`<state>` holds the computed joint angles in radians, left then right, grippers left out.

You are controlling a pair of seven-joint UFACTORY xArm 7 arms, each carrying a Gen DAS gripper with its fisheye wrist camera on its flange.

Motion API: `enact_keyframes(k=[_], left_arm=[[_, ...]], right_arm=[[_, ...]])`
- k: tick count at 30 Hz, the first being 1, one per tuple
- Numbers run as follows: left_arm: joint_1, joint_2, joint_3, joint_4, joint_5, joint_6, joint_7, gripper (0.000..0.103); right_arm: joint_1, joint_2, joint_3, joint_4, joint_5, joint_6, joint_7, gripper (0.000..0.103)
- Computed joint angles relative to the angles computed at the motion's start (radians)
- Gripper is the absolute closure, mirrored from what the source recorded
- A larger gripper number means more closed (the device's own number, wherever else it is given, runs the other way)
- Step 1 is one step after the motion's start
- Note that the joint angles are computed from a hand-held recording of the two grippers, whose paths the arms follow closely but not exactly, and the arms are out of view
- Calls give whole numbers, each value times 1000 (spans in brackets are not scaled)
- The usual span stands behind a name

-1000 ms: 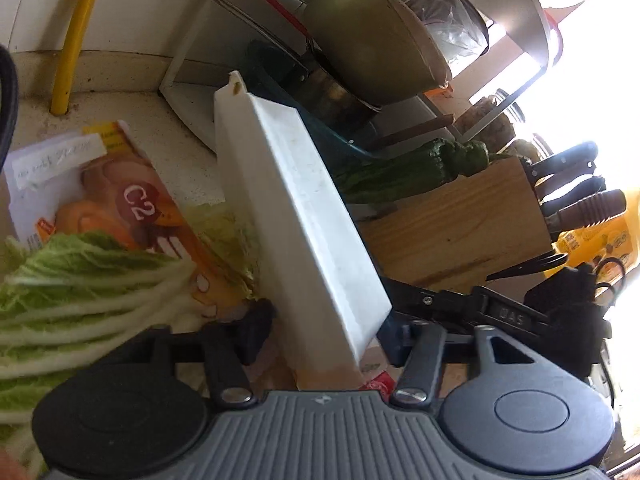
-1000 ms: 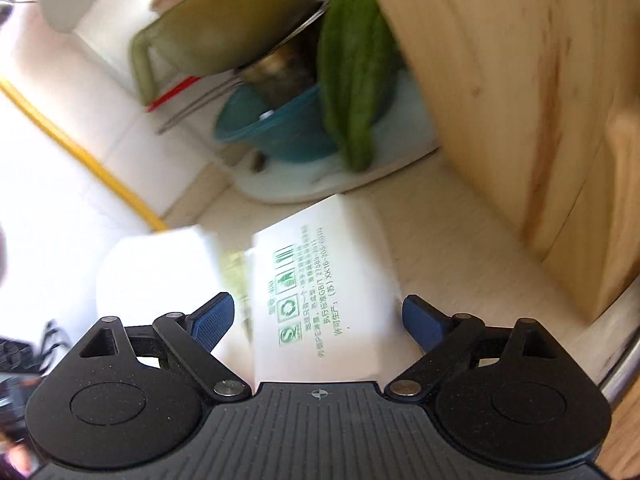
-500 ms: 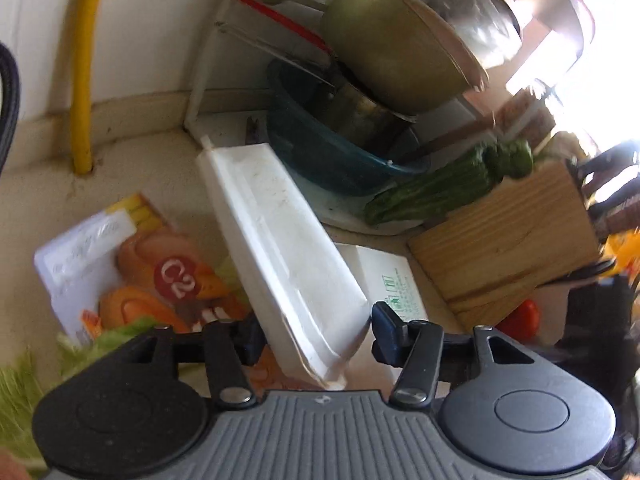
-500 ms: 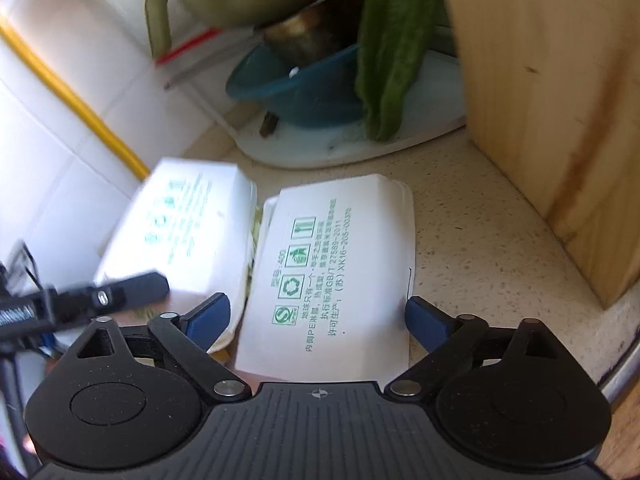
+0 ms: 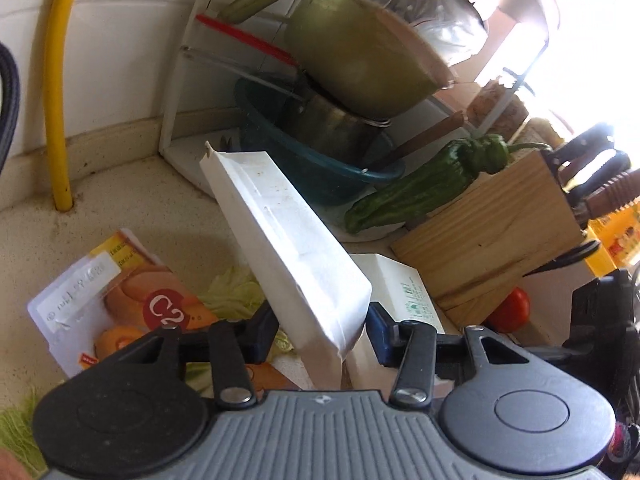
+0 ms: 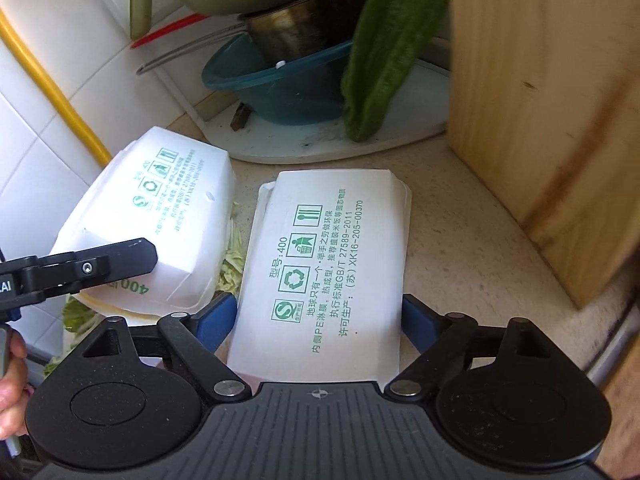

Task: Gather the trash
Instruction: 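Grasp a white paper bag with the left tool while the right tool grasps another, then lift both white paper bags and carry them down to the trash bin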

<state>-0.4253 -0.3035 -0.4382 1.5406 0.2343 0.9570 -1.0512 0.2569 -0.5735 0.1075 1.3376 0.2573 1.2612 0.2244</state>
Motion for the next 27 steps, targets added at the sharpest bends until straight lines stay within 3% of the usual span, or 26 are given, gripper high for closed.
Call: enact_keyframes(k=[9, 16, 27], left_arm=[[-22, -39, -11, -20, -41, -1, 56, 59], [-42, -11, -36, 0, -39, 8, 77, 60], [-18, -57, -58, 23, 21, 7, 72, 60]], right_arm=[[-21, -129, -58, -83, 82, -56, 102, 13], [-43, -156, -18, -64, 11, -12, 132, 13], [-20, -179, -15, -41, 27, -94, 156, 13]])
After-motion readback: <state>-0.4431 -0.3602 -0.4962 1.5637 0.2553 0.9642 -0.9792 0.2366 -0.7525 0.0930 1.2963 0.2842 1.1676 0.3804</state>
